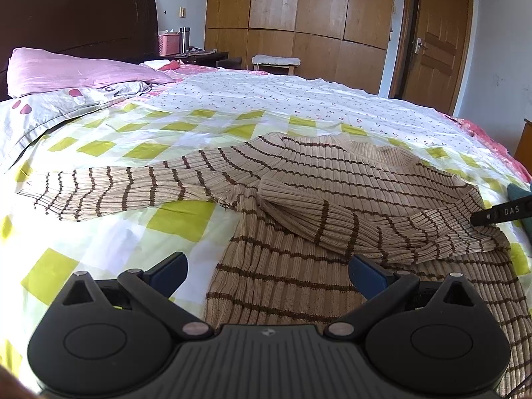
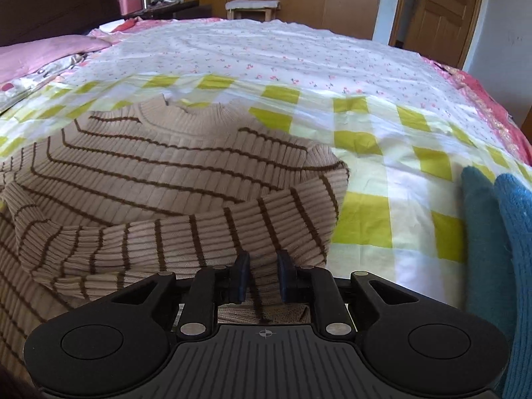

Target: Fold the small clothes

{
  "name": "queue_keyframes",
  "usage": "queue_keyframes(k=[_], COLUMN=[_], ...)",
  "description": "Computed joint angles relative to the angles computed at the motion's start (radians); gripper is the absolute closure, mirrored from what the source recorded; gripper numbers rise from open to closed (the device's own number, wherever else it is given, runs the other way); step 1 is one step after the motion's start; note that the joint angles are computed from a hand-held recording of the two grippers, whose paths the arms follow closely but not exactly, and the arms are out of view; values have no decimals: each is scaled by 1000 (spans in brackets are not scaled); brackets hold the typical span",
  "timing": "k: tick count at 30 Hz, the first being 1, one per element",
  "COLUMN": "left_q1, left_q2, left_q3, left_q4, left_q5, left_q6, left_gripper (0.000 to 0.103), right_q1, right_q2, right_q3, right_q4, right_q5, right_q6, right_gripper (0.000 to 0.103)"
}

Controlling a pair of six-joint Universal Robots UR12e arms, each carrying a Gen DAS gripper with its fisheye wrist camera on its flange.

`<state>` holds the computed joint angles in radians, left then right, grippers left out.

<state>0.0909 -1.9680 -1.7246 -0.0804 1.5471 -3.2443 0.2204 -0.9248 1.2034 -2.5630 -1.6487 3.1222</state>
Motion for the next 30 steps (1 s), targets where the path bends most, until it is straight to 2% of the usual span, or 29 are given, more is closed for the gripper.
queue_keyframes(k=[2, 5, 9, 11, 13, 15, 17, 18, 20, 25, 26, 28, 30], left_q1=[0, 2, 2, 4, 7, 8, 9, 9, 10, 8, 7, 5, 5], left_q2=[0, 0, 0, 0, -1, -2, -2, -2, -2, -5, -5, -6, -6], left_q3=[0, 1, -1, -1, 1, 1, 3, 3, 4, 5, 6, 6, 5], left_q4=[4, 2, 12, 13, 12, 13, 11, 9, 5, 5, 4, 5, 10], left_q5=[3, 8, 20, 21, 20, 20, 22, 22, 20, 18, 19, 25, 27], left_q6=[-3, -6, -9, -14, -20, -24, -26, -27, -29, -25, -21, -14, -14], left_gripper=[0, 0, 0, 0, 0, 0, 0, 0, 0, 0, 0, 0, 0], right_q1=[-2, 3, 33, 47, 58, 60, 59, 59, 58, 52, 53, 63, 68], right_q2=[-10, -1, 41, 68, 93, 124, 146, 153, 158, 158, 162, 173, 172], right_q3=[9, -25, -106, -150, -194, -253, -289, -301, -311, -303, -306, -319, -307], right_q4=[-45, -14, 73, 103, 145, 232, 281, 303, 313, 216, 191, 163, 105], right_q5=[98, 284, 421, 454, 458, 484, 503, 498, 485, 441, 419, 344, 304], right_q6=[-38, -117, -269, -319, -344, -337, -320, -318, -288, -208, -191, -182, -166], right_gripper=[78, 78, 77, 76, 73, 73, 73, 83, 94, 93, 91, 74, 73])
